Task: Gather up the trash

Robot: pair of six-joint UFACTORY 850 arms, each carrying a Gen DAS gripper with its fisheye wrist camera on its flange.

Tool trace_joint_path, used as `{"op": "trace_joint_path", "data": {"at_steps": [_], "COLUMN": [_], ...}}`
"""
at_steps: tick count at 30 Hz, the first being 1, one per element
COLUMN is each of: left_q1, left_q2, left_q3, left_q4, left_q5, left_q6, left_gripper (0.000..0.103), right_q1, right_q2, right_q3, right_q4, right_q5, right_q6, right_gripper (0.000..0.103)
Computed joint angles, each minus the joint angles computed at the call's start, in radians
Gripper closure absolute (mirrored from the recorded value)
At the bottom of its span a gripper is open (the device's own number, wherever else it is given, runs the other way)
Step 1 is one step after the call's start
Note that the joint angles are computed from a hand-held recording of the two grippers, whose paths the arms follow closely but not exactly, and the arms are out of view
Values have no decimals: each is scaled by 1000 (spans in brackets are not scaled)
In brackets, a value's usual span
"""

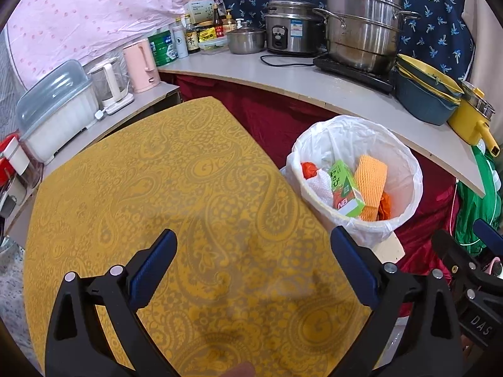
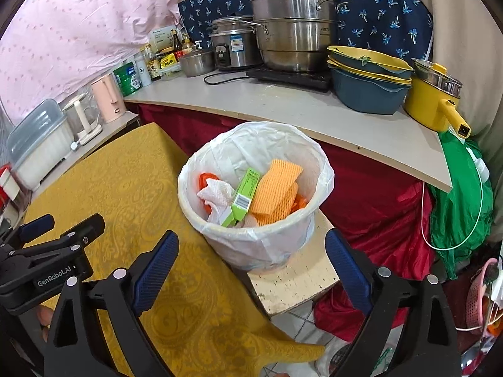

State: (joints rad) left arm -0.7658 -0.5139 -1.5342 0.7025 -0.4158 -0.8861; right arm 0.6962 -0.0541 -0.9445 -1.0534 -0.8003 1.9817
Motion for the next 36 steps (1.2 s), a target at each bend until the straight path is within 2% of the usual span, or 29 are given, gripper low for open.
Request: {"op": "trace_joint_path", "data": {"at_steps": [10, 11, 12, 22, 27, 36], "left_q1": [-8, -8, -8, -27, -33, -39], "left_q2": [55, 62, 66, 113, 124, 142], "left_q3": [84, 93, 99, 166, 185, 212], "left_q4": [70, 68, 66, 174, 167, 258], "left_q5": [7, 12, 17, 40, 47, 51], "left_q6": [-78, -79, -80, -194, -183, -267], "left_gripper": [9, 9, 9, 7, 7, 7], "right_q1": [58, 62, 67, 110, 121, 133], "right_q2": [-8, -7, -5, -2, 1, 7], "right_q3": [-12, -11, -9, -3, -1, 7], "right_q4": [21, 24, 23, 29, 37, 33], "right_q5": [-70, -72, -74, -119, -137, -151], "right_q6": [3, 6, 9, 24, 32, 55], "right_gripper": [12, 6, 6, 6, 6, 6]}}
